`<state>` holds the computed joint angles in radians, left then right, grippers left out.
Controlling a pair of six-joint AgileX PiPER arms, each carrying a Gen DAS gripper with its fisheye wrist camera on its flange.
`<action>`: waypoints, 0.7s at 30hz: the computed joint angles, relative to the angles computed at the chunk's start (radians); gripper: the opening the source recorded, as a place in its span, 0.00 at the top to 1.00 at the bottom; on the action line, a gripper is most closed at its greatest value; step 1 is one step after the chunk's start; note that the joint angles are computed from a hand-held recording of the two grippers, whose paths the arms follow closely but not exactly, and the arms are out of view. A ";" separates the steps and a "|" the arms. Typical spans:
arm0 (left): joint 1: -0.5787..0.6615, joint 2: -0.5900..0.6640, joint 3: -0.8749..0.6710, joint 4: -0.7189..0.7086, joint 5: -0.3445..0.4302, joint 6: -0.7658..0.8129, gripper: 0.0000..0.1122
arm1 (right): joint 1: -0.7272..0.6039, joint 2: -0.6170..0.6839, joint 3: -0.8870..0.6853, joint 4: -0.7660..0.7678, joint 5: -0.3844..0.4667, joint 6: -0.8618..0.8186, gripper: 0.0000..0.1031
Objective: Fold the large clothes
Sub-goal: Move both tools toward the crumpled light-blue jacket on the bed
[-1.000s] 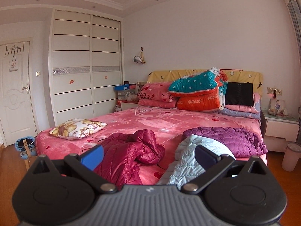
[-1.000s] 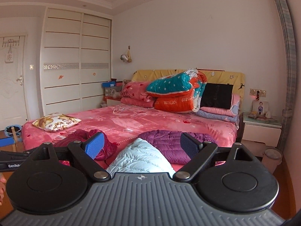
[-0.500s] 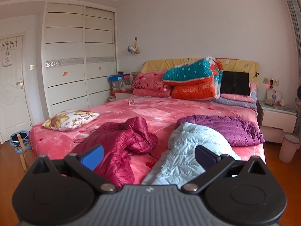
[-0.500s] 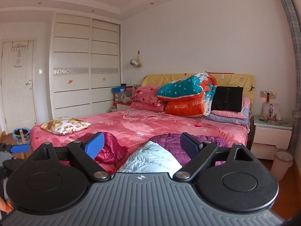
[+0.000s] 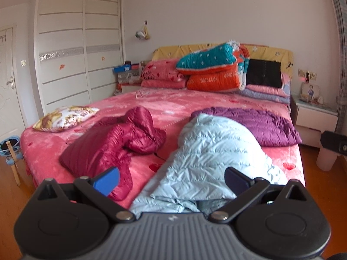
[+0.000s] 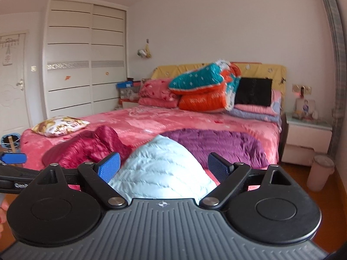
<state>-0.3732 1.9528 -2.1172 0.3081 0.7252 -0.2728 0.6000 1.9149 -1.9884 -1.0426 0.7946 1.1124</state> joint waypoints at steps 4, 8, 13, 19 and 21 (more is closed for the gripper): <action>-0.004 0.060 -0.050 -0.029 0.029 0.011 0.09 | -0.037 0.004 0.081 -0.023 -0.045 0.082 0.00; -0.014 0.122 -0.097 -0.037 0.052 0.007 0.09 | -0.061 0.026 0.148 -0.067 -0.074 0.166 0.00; -0.024 0.187 -0.133 -0.041 0.067 0.009 0.09 | -0.097 0.065 0.186 -0.070 -0.099 0.220 0.00; -0.013 0.248 -0.157 -0.118 0.056 0.022 0.09 | -0.153 0.132 0.167 -0.004 -0.129 0.211 0.00; -0.004 0.271 -0.179 -0.168 0.053 0.035 0.09 | -0.170 0.153 0.156 0.034 -0.136 0.190 0.00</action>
